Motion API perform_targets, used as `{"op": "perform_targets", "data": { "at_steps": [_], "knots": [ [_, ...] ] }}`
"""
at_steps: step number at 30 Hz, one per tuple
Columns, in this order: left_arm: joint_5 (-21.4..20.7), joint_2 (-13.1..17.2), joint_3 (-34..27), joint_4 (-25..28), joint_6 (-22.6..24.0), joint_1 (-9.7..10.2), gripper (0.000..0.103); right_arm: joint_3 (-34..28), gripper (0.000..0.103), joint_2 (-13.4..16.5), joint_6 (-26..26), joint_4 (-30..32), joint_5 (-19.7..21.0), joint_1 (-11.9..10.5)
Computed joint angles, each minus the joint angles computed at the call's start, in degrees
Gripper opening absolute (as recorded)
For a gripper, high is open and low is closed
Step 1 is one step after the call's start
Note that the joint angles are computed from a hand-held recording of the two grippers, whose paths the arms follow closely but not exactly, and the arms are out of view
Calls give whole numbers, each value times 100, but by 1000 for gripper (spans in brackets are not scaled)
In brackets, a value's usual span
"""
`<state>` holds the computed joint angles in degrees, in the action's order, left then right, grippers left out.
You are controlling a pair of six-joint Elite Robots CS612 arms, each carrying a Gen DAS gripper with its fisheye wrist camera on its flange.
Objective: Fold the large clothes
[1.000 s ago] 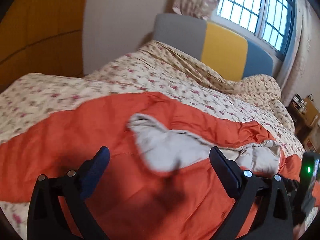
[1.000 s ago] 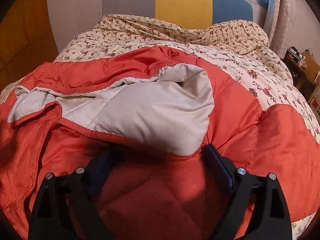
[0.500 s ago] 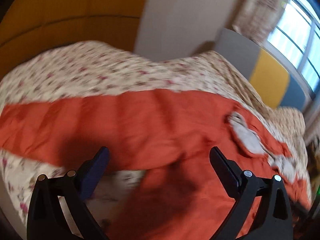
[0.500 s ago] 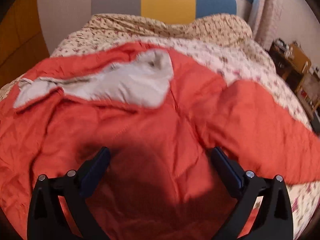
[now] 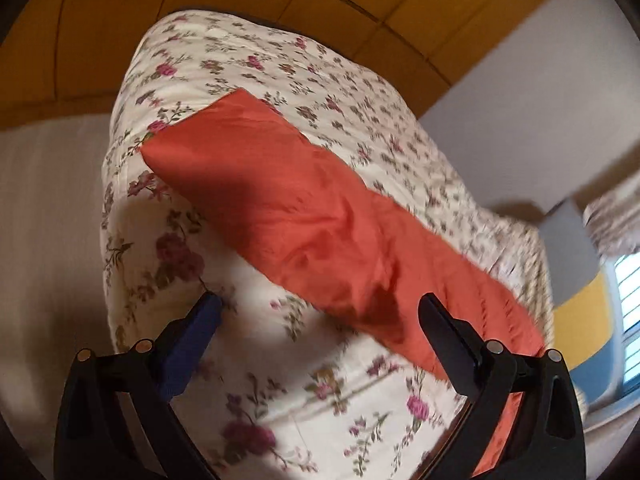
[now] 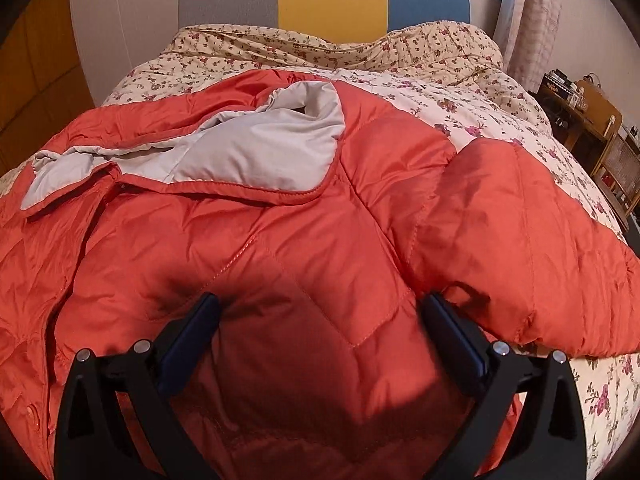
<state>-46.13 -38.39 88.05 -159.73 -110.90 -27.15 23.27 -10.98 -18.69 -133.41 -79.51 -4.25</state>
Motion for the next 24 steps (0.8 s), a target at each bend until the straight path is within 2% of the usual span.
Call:
{"op": "perform_targets", "data": {
  "at_steps": [2, 4, 6, 7, 9, 12, 15, 18, 19, 23, 24],
  "knots": [
    [74, -3, 3, 17, 43, 32, 98, -2, 101, 1, 9, 6, 18, -4],
    [20, -19, -30, 233, -20, 94, 90, -5, 101, 1, 16, 11, 26, -6],
    [-10, -64, -99, 751, -292, 147, 65, -4, 101, 1, 22, 8, 34, -7],
    [-76, -78, -128, 932, -395, 181, 61, -4, 101, 1, 22, 8, 34, -7],
    [-125, -92, -200, 1203, -489, 213, 39, -10, 101, 4, 19, 14, 29, -7],
    [81, -93, -305, 1444, -460, 175, 23, -12, 101, 5, 20, 16, 30, -8],
    [616, -83, -542, 2016, -401, 70, 19, -33, 101, 14, 22, 30, 41, -11],
    [1125, -7, -853, 2240, 212, -25, 19, -32, 101, 14, 19, 27, 34, -9],
    [1261, 41, -985, 2198, 583, -49, 19, -28, 101, 13, 18, 24, 34, -10],
    [1586, 273, -1428, 1516, 2027, -120, 19, -28, 101, 13, 21, 24, 37, -10],
    [1654, 370, -1611, 1302, 2529, -137, 19, -28, 101, 13, 21, 24, 37, -10]
  ]
}}
